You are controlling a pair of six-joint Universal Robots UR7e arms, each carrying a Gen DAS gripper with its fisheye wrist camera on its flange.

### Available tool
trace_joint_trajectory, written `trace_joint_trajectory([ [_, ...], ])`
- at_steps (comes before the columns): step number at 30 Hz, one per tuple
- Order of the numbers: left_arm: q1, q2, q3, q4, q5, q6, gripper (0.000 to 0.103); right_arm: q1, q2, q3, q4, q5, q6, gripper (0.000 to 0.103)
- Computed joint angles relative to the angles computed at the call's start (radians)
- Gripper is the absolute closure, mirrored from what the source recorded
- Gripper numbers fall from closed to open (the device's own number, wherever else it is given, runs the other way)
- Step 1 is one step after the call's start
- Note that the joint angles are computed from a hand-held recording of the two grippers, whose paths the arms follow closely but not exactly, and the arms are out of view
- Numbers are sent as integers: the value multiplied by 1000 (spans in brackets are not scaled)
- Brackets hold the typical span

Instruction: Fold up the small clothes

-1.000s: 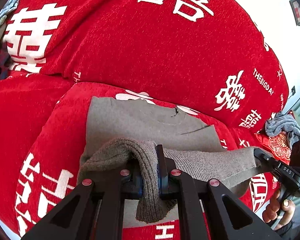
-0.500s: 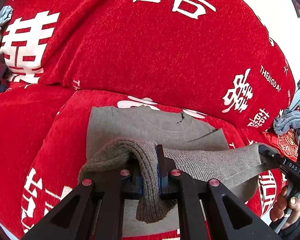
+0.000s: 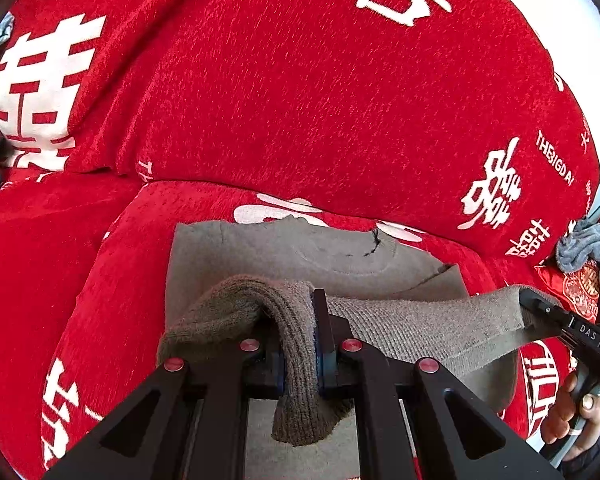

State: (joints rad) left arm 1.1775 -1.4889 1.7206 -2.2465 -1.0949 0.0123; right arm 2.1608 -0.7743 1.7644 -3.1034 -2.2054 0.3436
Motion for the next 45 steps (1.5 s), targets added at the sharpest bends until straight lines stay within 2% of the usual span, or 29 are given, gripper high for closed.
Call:
trace_joint_trajectory([
  [26, 64, 173, -95, 1, 22, 19, 92, -115, 46, -54, 48, 47, 10, 97],
  [45, 114, 255, -158, 30, 10, 6, 92, -157, 87, -97, 91, 55, 4, 97],
])
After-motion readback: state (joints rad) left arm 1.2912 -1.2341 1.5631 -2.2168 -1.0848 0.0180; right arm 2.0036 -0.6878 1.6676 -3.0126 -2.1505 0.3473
